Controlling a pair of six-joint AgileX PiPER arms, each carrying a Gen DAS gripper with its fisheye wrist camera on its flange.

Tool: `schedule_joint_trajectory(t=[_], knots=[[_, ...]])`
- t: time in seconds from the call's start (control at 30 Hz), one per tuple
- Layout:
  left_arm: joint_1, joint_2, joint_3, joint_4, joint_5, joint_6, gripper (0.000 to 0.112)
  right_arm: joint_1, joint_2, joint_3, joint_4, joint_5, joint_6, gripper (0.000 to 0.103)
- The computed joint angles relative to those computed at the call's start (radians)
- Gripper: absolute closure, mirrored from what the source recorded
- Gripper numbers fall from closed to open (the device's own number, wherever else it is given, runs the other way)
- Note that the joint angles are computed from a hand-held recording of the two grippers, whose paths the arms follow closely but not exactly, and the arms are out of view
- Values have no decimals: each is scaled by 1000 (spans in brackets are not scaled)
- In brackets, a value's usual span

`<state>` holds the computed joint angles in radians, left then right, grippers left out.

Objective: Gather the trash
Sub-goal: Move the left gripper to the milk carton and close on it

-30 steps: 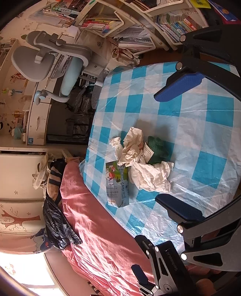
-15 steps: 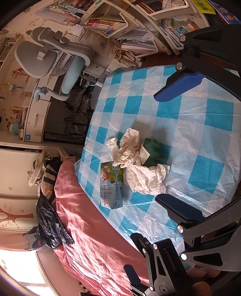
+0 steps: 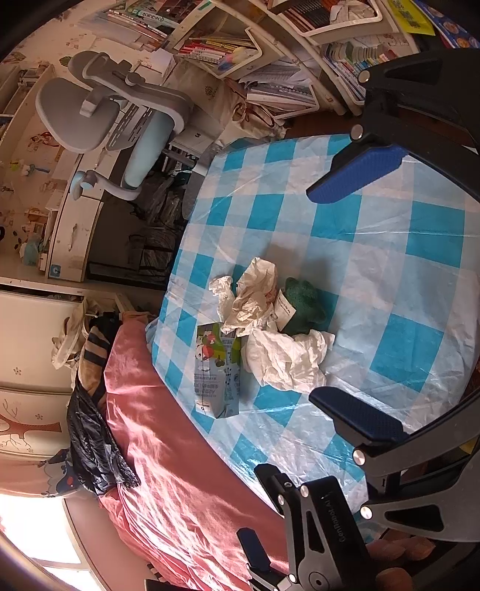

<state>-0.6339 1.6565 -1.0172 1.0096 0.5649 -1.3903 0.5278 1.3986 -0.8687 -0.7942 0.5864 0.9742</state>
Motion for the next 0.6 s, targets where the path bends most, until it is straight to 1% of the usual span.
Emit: schedule_joint_trajectory(t=[0.2, 0.4, 0.6], knots=[[1, 0, -1, -2, 1, 2, 17, -14, -26, 16, -57, 11, 65, 8], [-7, 8, -2, -6, -1, 6, 17, -36, -40, 22, -79, 18, 105, 8], [-9, 9, -5, -20, 0, 27, 17, -12, -24, 16, -153, 89, 190, 8]])
